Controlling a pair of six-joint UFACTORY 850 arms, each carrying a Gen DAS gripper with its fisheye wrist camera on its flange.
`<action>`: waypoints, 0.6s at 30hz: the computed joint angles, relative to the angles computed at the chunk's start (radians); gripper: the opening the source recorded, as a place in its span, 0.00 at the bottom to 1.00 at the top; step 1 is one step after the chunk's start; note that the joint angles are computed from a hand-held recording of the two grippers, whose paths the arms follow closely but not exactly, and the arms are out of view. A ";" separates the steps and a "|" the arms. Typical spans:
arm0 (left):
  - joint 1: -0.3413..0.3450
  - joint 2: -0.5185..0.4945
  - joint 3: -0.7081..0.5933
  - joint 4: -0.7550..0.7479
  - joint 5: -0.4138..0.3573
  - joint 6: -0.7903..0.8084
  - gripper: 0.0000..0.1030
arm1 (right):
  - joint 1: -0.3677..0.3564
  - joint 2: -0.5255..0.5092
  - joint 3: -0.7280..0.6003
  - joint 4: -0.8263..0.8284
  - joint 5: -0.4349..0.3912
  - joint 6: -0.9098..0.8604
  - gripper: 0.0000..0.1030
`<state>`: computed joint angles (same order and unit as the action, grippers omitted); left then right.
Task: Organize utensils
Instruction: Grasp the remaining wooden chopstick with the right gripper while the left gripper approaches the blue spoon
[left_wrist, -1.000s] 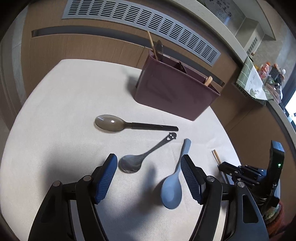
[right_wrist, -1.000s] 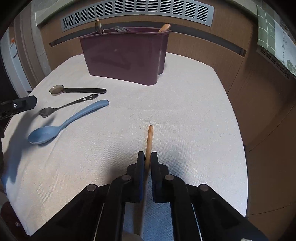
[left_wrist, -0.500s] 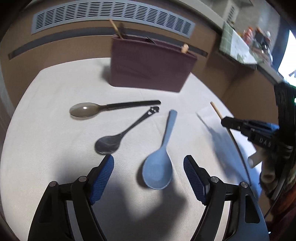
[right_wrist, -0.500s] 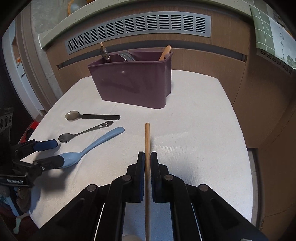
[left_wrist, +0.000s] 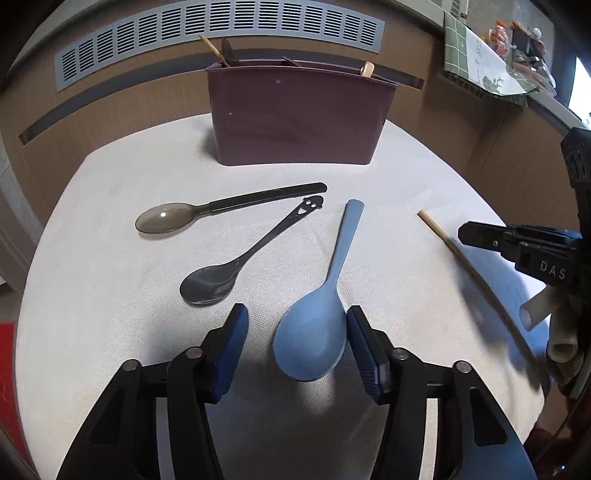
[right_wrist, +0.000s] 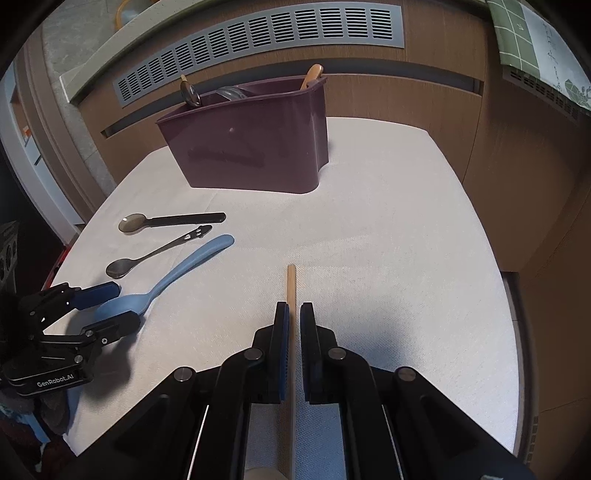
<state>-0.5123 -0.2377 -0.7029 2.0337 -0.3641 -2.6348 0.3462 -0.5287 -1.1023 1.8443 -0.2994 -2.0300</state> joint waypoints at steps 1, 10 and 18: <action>0.000 0.000 0.000 0.020 0.001 -0.026 0.44 | 0.002 0.000 0.001 0.007 0.004 -0.006 0.05; -0.011 0.032 0.023 0.106 -0.065 -0.142 0.36 | 0.012 -0.003 0.006 -0.006 0.038 -0.032 0.10; -0.013 0.101 0.062 0.073 -0.164 -0.145 0.35 | 0.035 -0.037 -0.043 -0.181 0.077 0.117 0.18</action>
<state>-0.5255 -0.1365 -0.6405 2.1067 -0.5286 -2.7794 0.3808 -0.5654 -1.1451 1.6630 -0.2223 -1.9130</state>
